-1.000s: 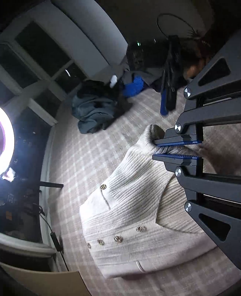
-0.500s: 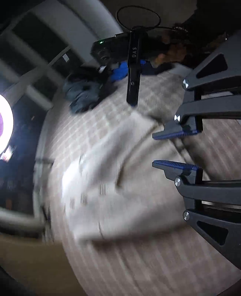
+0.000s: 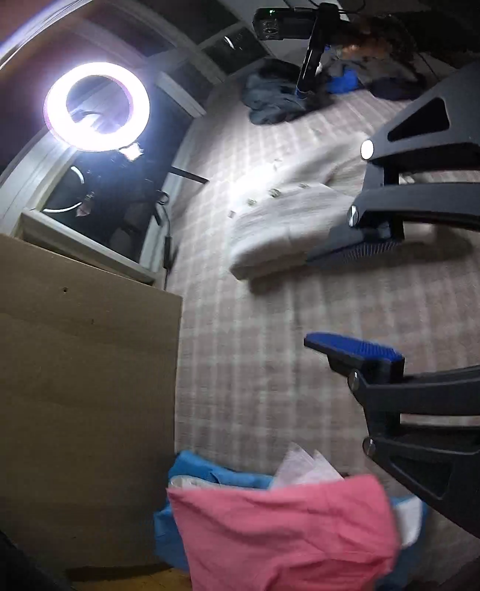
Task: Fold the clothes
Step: 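Grasp the folded cardigan with the left gripper while the right gripper grasps it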
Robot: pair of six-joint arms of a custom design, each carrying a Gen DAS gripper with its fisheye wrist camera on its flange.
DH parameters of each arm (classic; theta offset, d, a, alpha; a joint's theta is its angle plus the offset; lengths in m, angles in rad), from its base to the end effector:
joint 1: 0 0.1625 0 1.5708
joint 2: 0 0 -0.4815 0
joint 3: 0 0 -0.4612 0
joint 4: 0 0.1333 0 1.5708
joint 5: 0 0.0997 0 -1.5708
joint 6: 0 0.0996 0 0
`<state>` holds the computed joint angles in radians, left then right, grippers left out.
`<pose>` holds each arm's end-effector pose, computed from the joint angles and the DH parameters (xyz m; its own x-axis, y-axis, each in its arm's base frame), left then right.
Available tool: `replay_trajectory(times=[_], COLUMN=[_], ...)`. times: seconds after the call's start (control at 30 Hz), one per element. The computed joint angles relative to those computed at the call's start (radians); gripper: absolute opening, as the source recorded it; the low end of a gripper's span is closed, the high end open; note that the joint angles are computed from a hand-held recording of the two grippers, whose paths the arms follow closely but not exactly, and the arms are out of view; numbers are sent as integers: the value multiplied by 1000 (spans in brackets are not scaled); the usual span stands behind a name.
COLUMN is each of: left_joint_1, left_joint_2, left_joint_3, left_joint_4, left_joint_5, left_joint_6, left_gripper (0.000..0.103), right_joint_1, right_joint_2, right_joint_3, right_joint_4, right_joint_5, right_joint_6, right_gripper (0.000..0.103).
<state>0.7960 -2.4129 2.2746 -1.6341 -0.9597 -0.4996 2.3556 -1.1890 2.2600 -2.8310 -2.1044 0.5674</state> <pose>-0.0119 -0.2844 0.4868 -0.9126 0.0955 -0.3975 0.2827 0.8497 -0.4451 0.4220 -0.3056 0.1391 -0.9437 -0.0825 0.3202 -0.2216 0.8766 -0.4271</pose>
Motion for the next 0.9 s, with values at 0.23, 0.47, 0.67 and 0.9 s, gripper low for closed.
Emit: replay_trajectory(times=[0.23,0.47,0.67,0.9], left_joint_1=[211,274,179,170], left_joint_2=[149,219,226,250], left_joint_3=[112,196,235,248], left_joint_4=[-293,-420,-414,-463], left_joint_5=[-242,-263,-172,-209], left_joint_6=[103,117,112,79], left_gripper=[52,52,57,56], right_joint_1=[-88,-188,-213,-221], right_joint_2=[104,144,167,181], right_joint_3=[-54,2,54,55], right_joint_4=[21,-63,-226,-254], right_joint_5=[10,55,80,168], right_joint_6=[-150,-203,-364,-417], right_gripper=[71,71,74,74])
